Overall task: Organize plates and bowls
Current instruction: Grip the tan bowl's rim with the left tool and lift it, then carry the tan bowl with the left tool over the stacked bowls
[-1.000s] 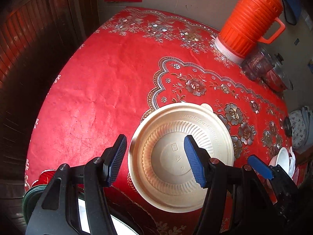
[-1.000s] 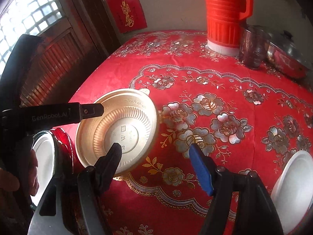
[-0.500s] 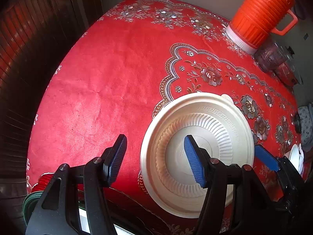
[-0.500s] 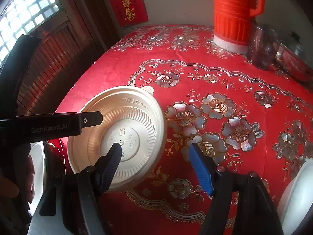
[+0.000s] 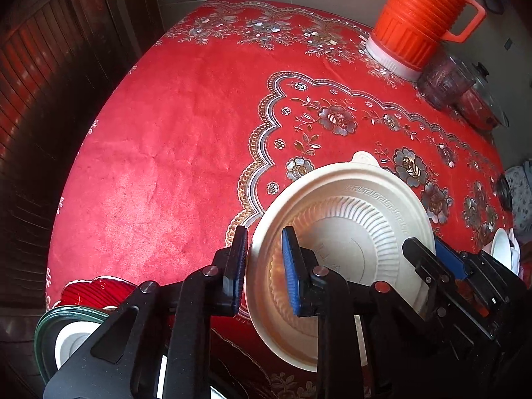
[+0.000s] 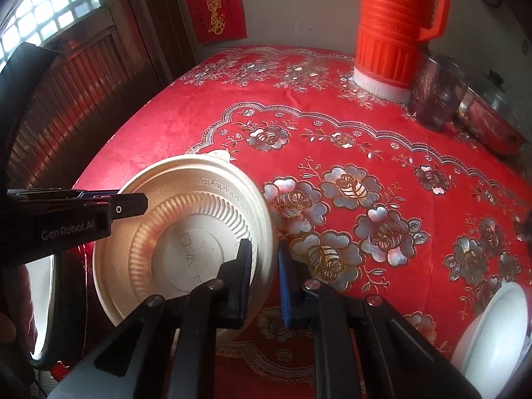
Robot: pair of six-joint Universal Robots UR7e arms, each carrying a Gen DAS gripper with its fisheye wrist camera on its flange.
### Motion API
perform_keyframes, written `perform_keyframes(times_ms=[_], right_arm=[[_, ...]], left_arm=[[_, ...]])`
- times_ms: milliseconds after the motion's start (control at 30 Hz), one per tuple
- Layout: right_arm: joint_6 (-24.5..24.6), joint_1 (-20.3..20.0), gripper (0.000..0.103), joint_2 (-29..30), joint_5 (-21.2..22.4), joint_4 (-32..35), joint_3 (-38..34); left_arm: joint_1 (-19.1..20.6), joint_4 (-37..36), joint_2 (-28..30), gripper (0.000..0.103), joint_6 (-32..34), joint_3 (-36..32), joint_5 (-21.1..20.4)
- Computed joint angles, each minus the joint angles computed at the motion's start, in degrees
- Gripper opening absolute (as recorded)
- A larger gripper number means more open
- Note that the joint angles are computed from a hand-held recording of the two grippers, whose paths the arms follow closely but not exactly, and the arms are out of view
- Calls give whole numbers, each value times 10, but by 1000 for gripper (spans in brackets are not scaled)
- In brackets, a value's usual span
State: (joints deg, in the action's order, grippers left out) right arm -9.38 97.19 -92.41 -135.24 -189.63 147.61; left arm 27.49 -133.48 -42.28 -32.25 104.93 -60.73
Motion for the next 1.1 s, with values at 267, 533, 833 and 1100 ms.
perform_keyframes(times_ms=[267, 533, 833, 1100], right_arm=[[11, 6, 14, -59, -17, 23, 25], [24, -5, 14, -141, -13, 65, 53], [28, -39, 14, -169, 5, 80, 70], [23, -34, 18, -186, 3, 103, 85]], left_arm=[[-31, -33, -13, 21, 6, 34, -32], [-63, -68, -17, 21, 8, 66, -61], [-65, -78, -14, 21, -8, 85, -86], [-80, -75, -25, 29, -13, 104, -100]])
